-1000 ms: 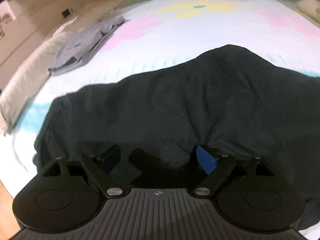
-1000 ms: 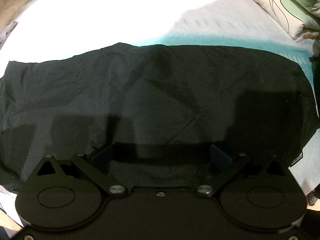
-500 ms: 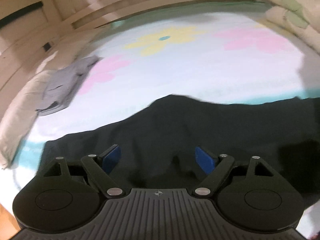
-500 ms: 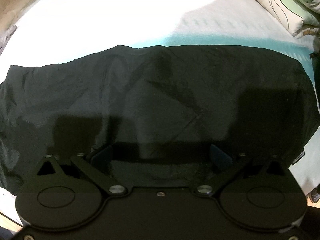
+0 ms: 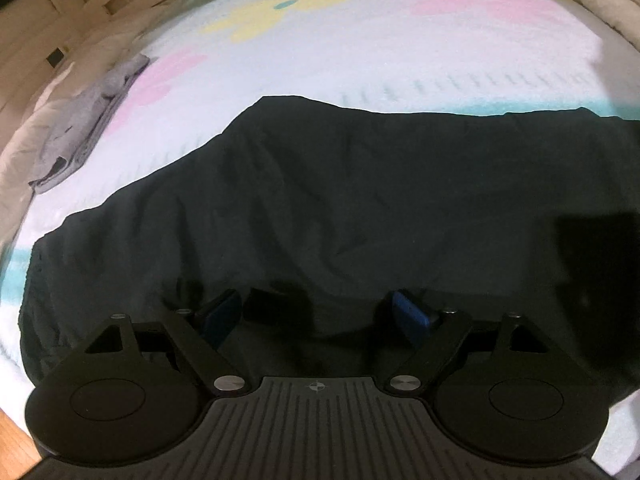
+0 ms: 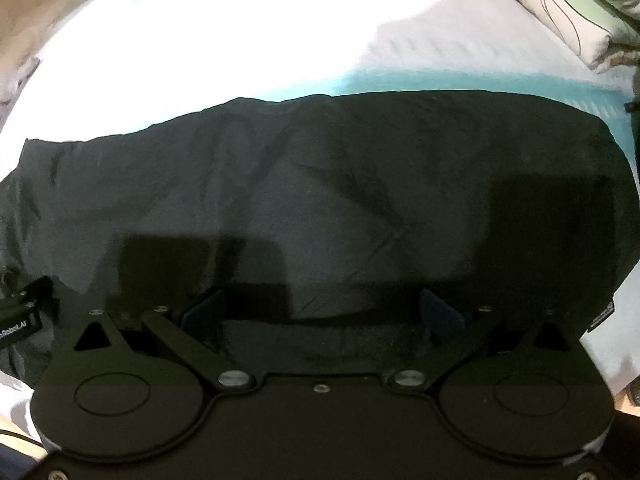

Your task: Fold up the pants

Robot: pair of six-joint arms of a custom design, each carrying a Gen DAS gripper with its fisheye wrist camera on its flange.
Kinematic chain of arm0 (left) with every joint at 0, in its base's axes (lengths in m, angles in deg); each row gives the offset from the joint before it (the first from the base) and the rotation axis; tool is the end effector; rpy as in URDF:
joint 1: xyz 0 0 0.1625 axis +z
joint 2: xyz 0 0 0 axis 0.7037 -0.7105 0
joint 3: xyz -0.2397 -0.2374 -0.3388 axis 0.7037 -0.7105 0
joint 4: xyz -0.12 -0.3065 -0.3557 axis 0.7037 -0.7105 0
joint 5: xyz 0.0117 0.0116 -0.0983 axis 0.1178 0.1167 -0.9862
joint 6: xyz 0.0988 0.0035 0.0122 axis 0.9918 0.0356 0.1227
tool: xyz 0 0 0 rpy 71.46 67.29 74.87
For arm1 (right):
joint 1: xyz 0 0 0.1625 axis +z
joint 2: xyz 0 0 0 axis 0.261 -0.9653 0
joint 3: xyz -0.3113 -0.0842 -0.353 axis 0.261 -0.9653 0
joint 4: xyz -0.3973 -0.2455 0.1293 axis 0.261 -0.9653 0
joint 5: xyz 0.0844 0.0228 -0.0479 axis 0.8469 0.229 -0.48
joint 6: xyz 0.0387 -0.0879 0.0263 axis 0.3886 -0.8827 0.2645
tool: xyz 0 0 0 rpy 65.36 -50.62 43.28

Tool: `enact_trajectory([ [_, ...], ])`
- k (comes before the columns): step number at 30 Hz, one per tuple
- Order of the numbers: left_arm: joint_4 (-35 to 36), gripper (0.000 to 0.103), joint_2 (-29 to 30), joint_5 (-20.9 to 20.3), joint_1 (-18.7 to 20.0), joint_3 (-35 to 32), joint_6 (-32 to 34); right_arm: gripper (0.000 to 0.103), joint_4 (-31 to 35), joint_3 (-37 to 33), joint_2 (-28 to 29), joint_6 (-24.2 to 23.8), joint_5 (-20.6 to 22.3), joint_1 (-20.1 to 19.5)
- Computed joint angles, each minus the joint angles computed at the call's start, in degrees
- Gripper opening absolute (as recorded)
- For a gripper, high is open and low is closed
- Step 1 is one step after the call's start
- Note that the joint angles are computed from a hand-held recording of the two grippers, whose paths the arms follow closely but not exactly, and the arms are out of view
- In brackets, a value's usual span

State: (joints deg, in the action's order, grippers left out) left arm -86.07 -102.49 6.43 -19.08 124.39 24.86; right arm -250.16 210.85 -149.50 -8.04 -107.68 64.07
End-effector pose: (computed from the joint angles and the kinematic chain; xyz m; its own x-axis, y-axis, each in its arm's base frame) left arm -0.3135 -0.3814 0.0116 -0.4942 0.2338 -0.8373 0.5544 0.8266 -0.0963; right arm 0.0075 -0.3659 0.2957 -0.7501 0.2805 0.5989 -0.0459 0.8813 -0.4703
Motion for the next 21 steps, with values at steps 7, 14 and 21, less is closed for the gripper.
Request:
enact_trajectory([
  [7,-2.5,0.084,-0.7,-0.2,0.7,0.8,1.1,0.103,0.1,-0.3,0.4,1.1,-0.3,0.3],
  [14,-2.1,0.084,-0.2,0.0,0.0,0.7,0.8,0.103,2.2,-0.1,-2.7,3.0,3.5,-1.4],
  [21,-0.9,0.083,-0.2,0.6,-0.7,0.5,0.3,0.102,-2.7,2.2,-8.4,3.0,9.6,-3.6],
])
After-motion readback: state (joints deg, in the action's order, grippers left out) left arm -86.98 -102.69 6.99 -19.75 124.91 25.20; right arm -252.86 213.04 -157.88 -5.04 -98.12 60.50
